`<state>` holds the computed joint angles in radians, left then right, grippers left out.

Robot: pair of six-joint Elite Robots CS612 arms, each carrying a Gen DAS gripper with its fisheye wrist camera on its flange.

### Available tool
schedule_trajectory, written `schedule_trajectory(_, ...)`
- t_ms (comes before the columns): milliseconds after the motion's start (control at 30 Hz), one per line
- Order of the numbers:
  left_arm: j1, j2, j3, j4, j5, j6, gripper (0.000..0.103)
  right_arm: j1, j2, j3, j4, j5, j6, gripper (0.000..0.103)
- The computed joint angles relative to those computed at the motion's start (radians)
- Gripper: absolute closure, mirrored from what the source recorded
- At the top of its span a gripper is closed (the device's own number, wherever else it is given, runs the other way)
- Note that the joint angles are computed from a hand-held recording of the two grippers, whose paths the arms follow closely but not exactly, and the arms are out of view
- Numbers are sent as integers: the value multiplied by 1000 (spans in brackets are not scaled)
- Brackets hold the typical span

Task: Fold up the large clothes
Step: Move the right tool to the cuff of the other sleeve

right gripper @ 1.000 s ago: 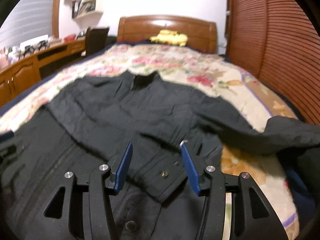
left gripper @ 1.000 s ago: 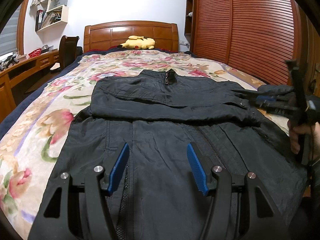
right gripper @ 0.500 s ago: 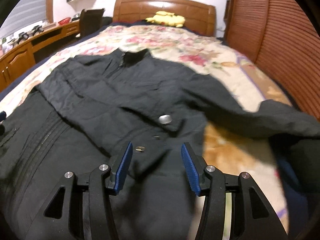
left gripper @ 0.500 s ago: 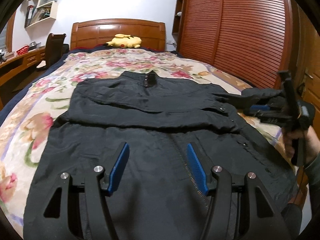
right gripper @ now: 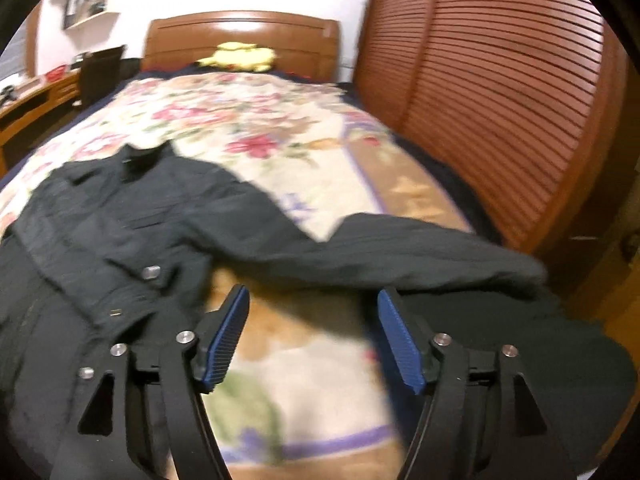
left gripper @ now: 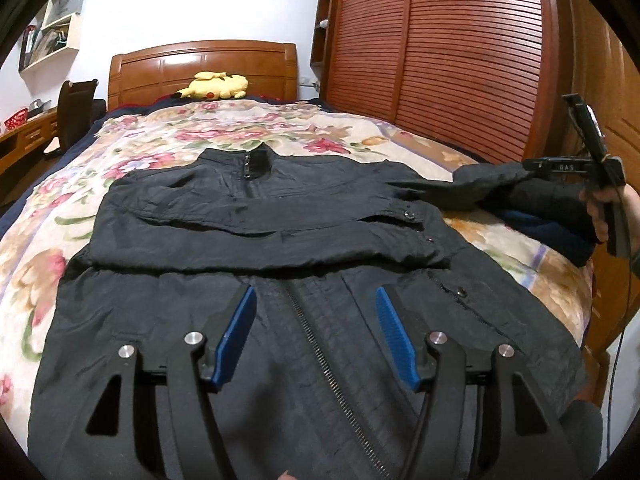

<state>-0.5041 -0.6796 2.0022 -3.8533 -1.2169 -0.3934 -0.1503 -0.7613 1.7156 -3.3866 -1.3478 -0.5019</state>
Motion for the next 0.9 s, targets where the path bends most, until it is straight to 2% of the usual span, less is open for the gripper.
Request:
schedule_trajectory(133,0,2,-12,3,-6,3,41,-20,5,-37,8,-62,33,32)
schedule_trajectory(267,-1,5,-24,27,-13,1,41,-39,17,-91,60,-115,74,32)
schedule_trajectory(367,-2,6,-30,40,-11,0,40,-54,18,-122,104,-114,131,32)
schedule_trajectory(567,0,7,-38,57,-16,-5,40,-53,42,-202,181,-187,189,32)
schedule_trajectory(833,3,7,-33,56,-22,-13,40,-68,75,-296,360,-237,295,32)
schedule_trajectory(900,3,6,-29,55,-16,-13,40,-72,81,-312,412,-226,308,32)
